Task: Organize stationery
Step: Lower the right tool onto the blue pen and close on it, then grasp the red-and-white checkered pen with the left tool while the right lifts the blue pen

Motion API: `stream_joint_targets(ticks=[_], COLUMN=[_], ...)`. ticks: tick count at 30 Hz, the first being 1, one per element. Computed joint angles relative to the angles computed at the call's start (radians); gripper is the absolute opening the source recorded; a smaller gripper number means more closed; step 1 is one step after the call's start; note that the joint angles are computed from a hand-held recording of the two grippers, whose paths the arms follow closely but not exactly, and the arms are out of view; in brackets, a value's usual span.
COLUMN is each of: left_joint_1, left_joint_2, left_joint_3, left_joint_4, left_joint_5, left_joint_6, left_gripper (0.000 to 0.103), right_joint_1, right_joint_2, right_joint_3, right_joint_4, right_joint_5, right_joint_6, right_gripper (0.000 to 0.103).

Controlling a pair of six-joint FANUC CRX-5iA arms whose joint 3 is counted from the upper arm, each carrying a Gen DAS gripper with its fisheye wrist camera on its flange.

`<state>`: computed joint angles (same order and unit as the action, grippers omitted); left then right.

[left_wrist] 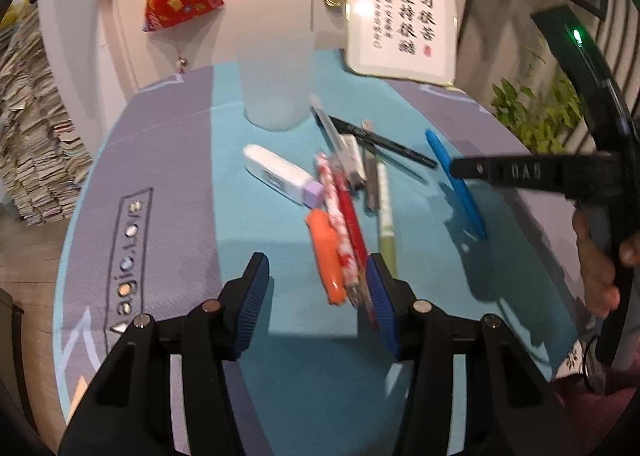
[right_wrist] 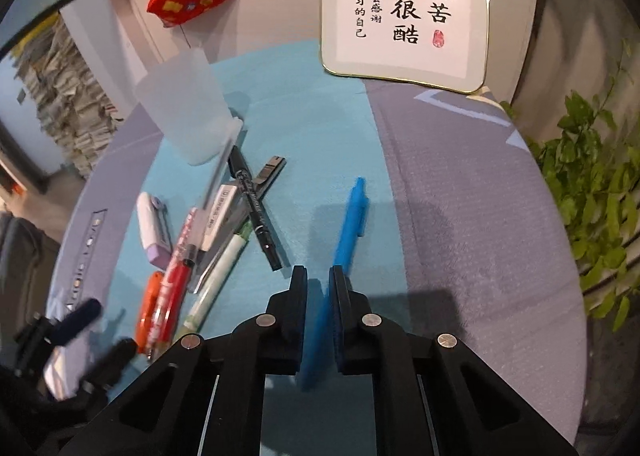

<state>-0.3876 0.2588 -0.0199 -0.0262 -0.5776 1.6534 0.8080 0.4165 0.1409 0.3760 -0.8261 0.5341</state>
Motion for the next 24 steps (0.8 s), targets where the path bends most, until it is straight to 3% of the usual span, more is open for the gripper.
stream_joint_targets(ticks=[5,9,11,14,17,18,24], left_joint_1=[0.003,0.005,0.004,-0.004,-0.007,-0.01,0.009], left_joint_2=[-0.005,0.012,0.022,0.032,0.047,0.053,0.037], left_joint_3=[-0.021,-0.022,-0.018,-0.001,0.014,0.023,-0.024], left_joint_4=[0.033,0.087,0.103,0.075,0.078,0.073,0.163], left_joint_5=[-0.018,-0.044,-0.053,-0.06,-0.057,-0.057,-0.032], left_joint_6=[-0.039,-0.092,-0.11,-0.094,-0.095,-0.087,-0.154], left_gripper=[0.038,0.029,0.029,0.027,0.019,0.019,0.016], right_joint_1=[0.002,-0.006,-0.007,-0.002,0.006,0.006,0.006], right_joint_2=[0.006,0.019,0.025,0.033,0.042,0.04,-0.001], right_joint_3=[0.0,0.022,0.028,0.026,0.025,0.021,-0.009], right_joint_4=[-0.006,-0.056,-0.07,-0.046,-0.002,0.0,-0.077], right_joint_5=[0.008,0.002,0.001,-0.003,-0.028,-0.026,-0.013], right_joint_6=[0.009,0.044,0.061,0.058,0.054,0.057,0.172], right_gripper=[0.017,0.038,0.039,0.039,0.016,0.013,0.011])
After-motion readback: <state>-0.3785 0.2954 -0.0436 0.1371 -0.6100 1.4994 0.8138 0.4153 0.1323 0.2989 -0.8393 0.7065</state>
